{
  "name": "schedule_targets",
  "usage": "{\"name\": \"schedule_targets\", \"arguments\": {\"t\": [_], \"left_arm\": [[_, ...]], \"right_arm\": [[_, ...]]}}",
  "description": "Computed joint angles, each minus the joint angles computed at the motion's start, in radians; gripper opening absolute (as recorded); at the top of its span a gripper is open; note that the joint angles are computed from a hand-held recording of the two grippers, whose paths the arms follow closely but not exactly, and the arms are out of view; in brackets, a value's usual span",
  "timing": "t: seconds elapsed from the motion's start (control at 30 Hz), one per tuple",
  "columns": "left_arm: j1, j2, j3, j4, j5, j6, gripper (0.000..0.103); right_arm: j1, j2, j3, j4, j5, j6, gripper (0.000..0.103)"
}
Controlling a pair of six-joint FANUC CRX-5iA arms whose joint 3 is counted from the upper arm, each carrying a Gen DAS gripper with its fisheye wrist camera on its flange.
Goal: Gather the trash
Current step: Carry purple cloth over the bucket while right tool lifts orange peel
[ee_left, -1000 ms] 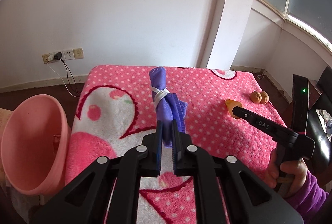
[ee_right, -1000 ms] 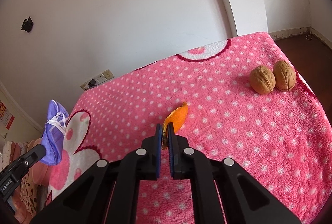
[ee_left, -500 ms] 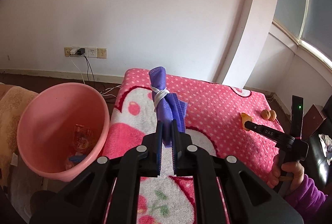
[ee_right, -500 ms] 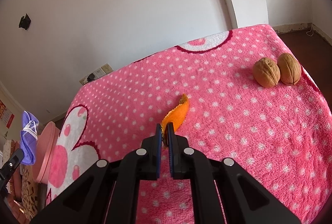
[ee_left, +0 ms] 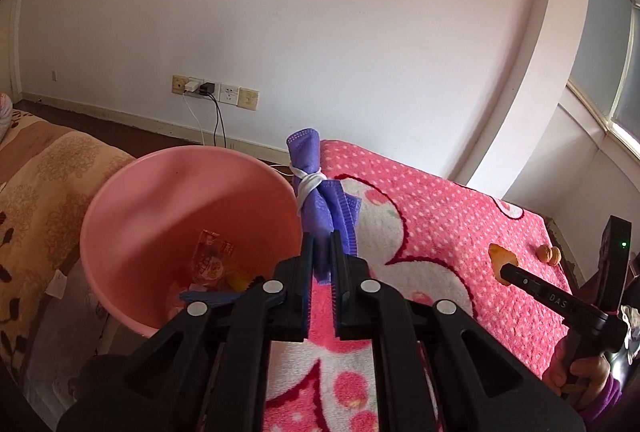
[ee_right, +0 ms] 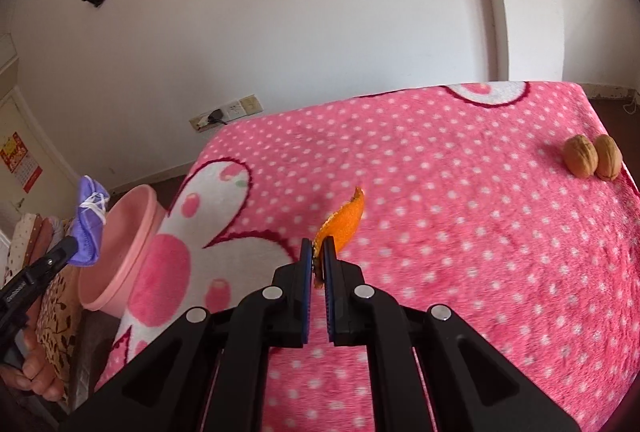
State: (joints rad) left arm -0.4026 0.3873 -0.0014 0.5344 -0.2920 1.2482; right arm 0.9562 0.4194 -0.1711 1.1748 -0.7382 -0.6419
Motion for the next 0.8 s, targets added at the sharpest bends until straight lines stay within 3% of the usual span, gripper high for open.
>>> {"name": "schedule_targets", "arguments": {"t": [0.2,0.33,0.57,0.8], "left_arm": [[0.033,-0.016,-0.050,0.045,0.021,-0.022,0.007],[0.047,-0.026,-0.083,0.094,0.046,-0.051,0.007],[0.073,-0.042,-0.131,0.142,0.067,-0.078,0.007],[0.092,-0.041,-0.148,0.157,0.060,-0.074,0.007]], "right_arm": [[-0.008,0.073,0.149,0.012,0.106,0.135,0.005],[-0.010,0.134,0.271,-0.043,0.161,0.268,0.005],[0.005,0.242,0.490,-0.248,0.205,0.560,0.005],[0.022,0.369,0.749,-0.519,0.132,0.869,0.005]]}}
